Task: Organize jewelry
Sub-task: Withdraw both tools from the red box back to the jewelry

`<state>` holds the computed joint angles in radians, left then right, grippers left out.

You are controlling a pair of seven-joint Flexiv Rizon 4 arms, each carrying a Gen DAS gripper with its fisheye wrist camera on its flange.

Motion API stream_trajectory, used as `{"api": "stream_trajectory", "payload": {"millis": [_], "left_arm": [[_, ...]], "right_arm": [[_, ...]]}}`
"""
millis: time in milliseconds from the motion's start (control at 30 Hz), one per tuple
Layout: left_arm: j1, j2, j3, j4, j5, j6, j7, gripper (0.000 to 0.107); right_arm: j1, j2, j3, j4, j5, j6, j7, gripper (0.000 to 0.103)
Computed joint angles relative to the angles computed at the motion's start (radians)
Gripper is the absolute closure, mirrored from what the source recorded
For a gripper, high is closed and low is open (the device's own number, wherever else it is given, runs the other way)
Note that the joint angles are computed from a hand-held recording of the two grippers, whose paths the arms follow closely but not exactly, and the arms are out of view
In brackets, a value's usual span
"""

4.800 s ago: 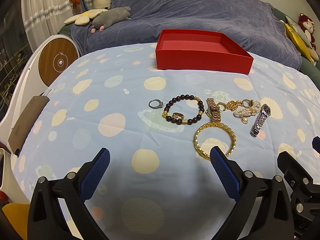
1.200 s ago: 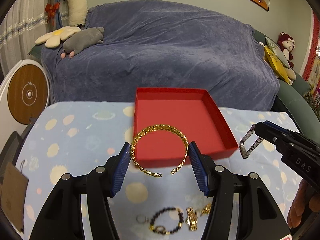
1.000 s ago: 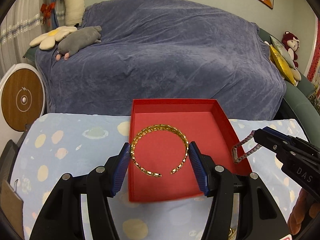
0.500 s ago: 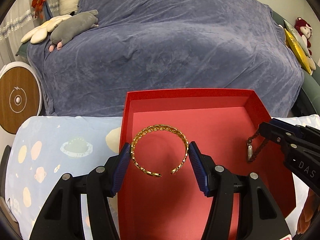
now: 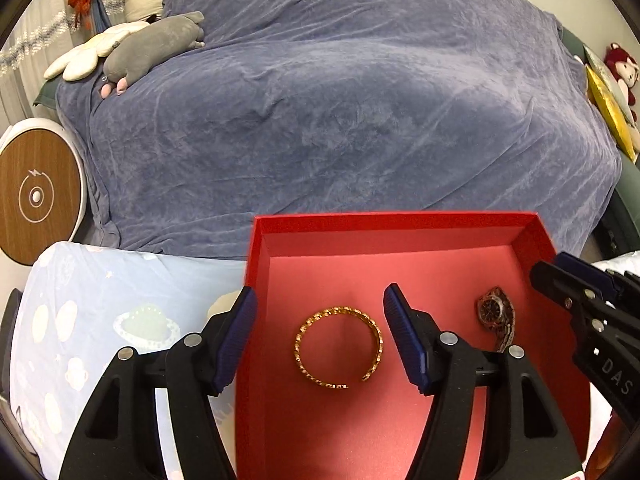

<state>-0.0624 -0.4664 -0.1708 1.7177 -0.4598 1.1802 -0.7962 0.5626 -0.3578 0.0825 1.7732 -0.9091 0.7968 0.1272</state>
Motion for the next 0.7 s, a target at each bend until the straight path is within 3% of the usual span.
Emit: {"api": "stream_trajectory", "payload": {"millis": [167,267,500,700], "left_arm": [[0.081,0.103,-0.069,0.11,-0.169,0.015,0.137,0.04],[0.101,0.195,-0.062,0.199,-0.291,0.0,0.241,0.038],[0.065,0.406,0.05,0.426,-0.485,-0.007,0.474,0.037],[0.033,0.53,0.2,0.571,-0.442,-0.119,0.491,0.035]], "right_arm": [[0.016,0.089,0.025,0.09,-0.09,0.025,0.112,0.067],[0.038,0.142,0.07,0.128,-0.118,-0.023,0.157,0.066],[0.131,0.226,0.193,0.174,-0.108,-0.216,0.264,0.059],[0.215,0.238,0.261,0.207,-0.067,-0.313,0.449,0.058]]}}
